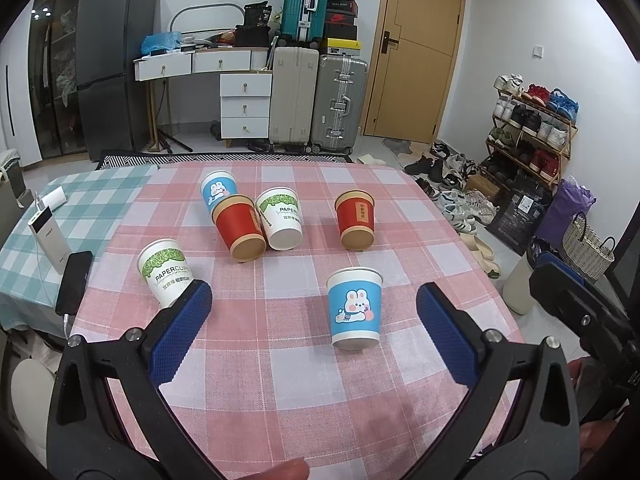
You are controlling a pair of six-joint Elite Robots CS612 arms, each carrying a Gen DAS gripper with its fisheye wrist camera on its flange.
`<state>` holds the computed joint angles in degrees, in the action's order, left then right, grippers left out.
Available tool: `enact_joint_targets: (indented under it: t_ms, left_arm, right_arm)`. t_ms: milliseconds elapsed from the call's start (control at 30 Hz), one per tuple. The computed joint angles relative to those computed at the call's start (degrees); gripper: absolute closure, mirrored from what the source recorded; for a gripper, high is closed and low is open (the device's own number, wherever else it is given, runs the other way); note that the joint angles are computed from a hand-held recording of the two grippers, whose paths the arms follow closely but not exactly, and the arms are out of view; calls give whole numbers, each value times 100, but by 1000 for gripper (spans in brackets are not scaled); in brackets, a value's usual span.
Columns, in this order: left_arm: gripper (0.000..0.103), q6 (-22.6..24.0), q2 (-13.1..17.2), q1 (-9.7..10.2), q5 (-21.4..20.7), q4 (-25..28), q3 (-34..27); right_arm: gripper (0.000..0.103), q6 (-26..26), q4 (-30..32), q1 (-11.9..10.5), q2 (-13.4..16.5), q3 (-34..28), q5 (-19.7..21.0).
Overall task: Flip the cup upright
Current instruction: 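Move the left gripper toward the blue bunny-print cup lying on its side, then close the left gripper around the blue bunny cup and lift it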
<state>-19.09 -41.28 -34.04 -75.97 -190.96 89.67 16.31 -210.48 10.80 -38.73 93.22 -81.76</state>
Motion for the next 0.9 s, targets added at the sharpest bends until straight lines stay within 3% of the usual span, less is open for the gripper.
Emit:
enact_joint_targets:
  t_ms: [633, 900]
  left_arm:
    - [1, 10, 37, 32, -60, 103, -80]
    - [1, 98, 276, 95, -213, 581, -509]
  right_arm:
    - [0, 54, 158, -69, 88, -92, 62]
    - [0, 166, 439, -244, 268, -309, 203]
